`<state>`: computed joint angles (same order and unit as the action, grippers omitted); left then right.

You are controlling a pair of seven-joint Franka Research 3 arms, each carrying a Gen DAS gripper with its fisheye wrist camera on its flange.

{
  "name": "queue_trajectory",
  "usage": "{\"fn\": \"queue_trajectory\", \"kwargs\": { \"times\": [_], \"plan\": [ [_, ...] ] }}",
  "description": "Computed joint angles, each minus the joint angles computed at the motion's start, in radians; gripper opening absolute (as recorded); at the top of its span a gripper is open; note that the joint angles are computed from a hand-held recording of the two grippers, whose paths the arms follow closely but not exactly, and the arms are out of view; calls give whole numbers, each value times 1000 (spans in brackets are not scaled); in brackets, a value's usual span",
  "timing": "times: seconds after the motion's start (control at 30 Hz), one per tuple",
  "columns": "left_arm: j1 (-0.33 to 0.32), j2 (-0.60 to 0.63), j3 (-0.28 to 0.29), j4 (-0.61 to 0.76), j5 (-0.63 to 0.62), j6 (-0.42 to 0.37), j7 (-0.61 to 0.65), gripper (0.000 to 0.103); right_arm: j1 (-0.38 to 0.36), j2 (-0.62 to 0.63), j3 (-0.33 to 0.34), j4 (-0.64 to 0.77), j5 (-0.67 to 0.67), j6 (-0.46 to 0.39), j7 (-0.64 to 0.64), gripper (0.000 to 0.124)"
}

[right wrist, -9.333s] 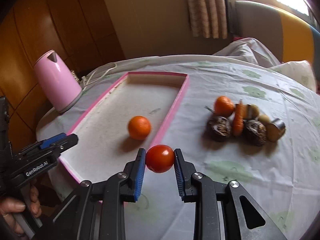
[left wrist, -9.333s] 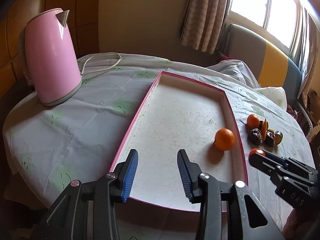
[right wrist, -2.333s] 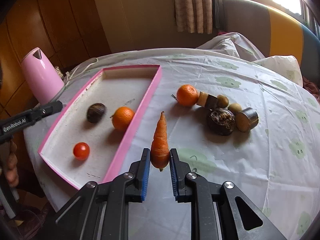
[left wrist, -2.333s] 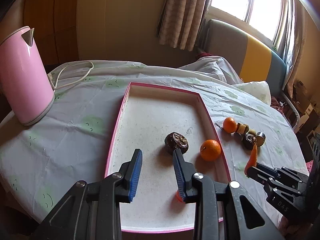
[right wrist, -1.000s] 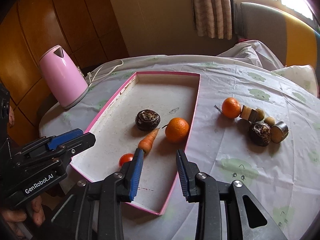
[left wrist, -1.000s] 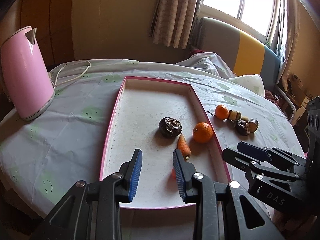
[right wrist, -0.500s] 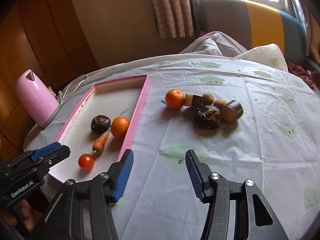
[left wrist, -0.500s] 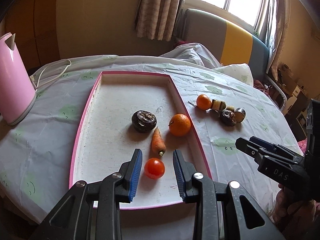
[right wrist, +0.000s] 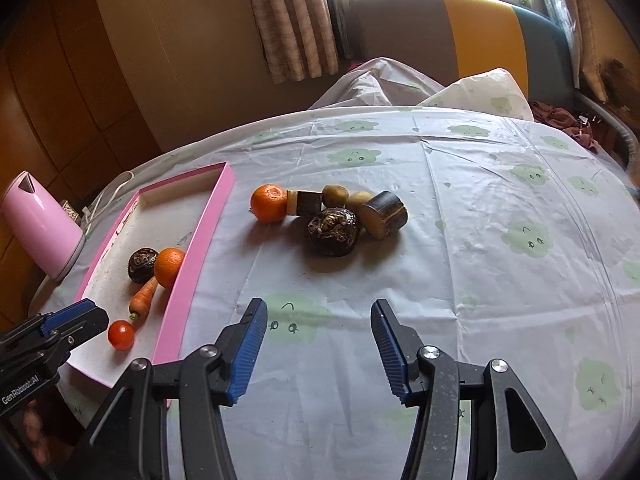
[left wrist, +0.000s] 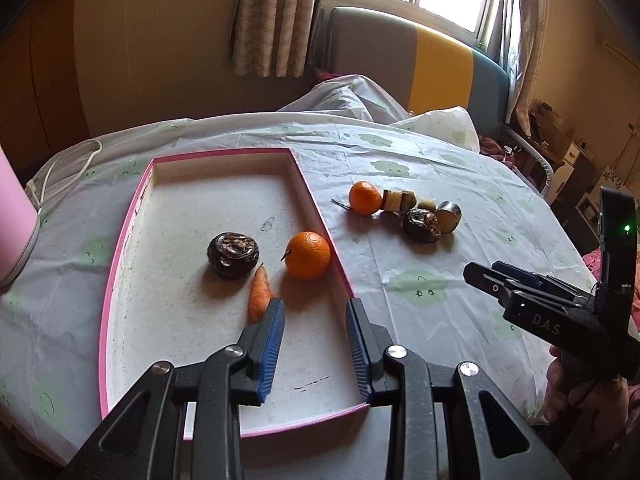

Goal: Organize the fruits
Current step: 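Grasp the second orange from the cluster with the left gripper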

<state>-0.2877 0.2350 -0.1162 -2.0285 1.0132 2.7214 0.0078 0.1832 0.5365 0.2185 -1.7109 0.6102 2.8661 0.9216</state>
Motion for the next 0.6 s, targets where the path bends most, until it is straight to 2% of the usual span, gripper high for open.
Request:
{"fn": "queue_trajectory", "kwargs": {
  "times": [0.23,0.43,0.6],
  "plan": [
    [2,78,10,113,-26,50,115,29,1,10,-11,7,-10,3,12,55],
    [36,182,-10,229,-228,95,348,28,-1,28,-16,39,-23,6,21,55],
    [44,279,-20,354,-374,57,537,25,-7,44,-24,61,-34,-11,39,54]
  ]
}}
